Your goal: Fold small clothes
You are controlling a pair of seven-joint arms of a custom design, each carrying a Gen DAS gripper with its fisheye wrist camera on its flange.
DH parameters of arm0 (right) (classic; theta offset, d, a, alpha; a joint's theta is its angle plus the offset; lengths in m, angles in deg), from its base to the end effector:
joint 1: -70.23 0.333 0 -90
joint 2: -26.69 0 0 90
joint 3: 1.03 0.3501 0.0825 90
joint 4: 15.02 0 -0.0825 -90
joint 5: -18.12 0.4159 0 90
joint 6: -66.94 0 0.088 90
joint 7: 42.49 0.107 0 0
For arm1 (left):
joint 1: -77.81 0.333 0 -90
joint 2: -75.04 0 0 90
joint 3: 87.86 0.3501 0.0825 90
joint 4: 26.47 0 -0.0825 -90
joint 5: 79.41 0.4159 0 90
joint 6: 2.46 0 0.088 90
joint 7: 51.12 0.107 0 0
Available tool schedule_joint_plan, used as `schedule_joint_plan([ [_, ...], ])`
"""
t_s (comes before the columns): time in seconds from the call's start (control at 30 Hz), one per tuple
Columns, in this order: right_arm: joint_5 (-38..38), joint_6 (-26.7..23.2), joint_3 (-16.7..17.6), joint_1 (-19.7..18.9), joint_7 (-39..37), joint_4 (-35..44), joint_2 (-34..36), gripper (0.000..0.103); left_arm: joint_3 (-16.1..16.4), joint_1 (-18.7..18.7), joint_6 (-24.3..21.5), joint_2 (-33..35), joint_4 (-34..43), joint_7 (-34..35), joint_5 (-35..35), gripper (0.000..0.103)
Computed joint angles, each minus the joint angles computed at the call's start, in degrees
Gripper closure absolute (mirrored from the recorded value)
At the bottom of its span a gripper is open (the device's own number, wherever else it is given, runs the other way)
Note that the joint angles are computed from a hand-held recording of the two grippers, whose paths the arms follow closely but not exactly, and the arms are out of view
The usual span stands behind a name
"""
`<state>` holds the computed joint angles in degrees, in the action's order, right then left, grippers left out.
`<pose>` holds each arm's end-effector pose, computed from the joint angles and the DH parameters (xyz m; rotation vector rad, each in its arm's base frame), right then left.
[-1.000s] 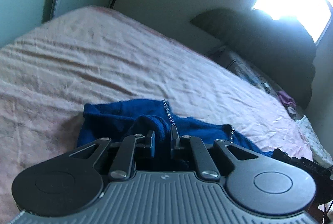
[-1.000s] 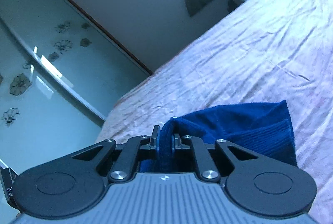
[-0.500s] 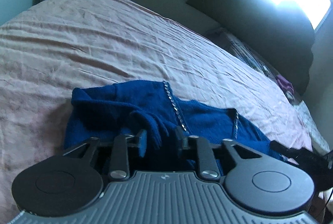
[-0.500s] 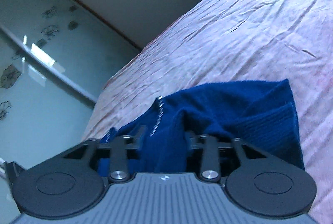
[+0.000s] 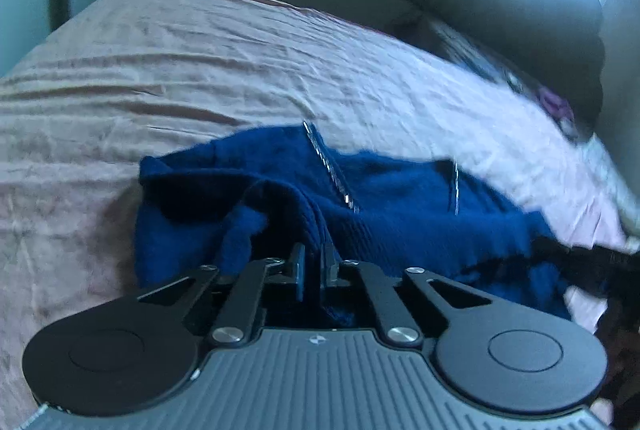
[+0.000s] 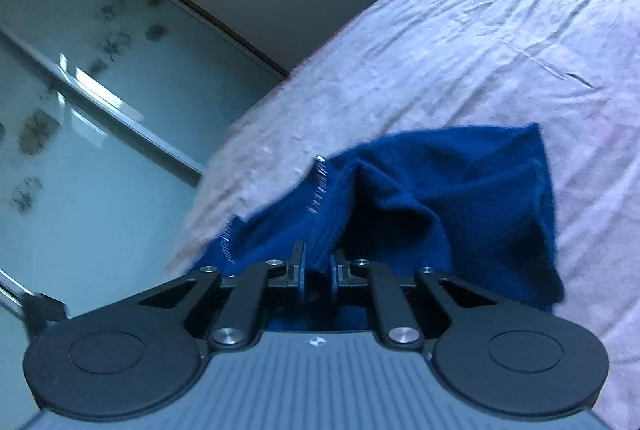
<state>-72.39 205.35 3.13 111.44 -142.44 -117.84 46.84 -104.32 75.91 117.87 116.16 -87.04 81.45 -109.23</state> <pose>0.5045 0.4968 0.4013 -0.5497 1.9454 -0.3714 0.8073 -0.2021 0.4909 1.1168 -2.6359 1.1165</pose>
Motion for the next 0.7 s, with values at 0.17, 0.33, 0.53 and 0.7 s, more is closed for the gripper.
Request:
schedule_joint_plan([
  [0.17, -5.1, -2.4, -0.6, -0.7, 6.5, -1.3, -1.6, 0.092, -0.4, -0.9, 0.9, 4.3, 7.5, -7.8, -1.5, 0.1],
  [0.33, -4.5, -6.6, -0.5, -2.2, 10.0, -1.7, -1.7, 0.092, -1.4, -2.7, 8.9, 7.2, 10.1, -13.6, -2.6, 0.099],
  [0.53, 12.3, -11.3, 0.2, -2.7, -5.5, 2.2, 0.6, 0.086, 0.3, -4.3, 9.1, 11.0, 15.7, -19.7, 3.2, 0.077],
  [0.7, 11.5, -13.5, -0.8, 0.6, -17.8, 6.2, 2.2, 0.083, -1.2, -0.4, 7.5, 8.0, 11.2, -13.5, 3.0, 0.049],
])
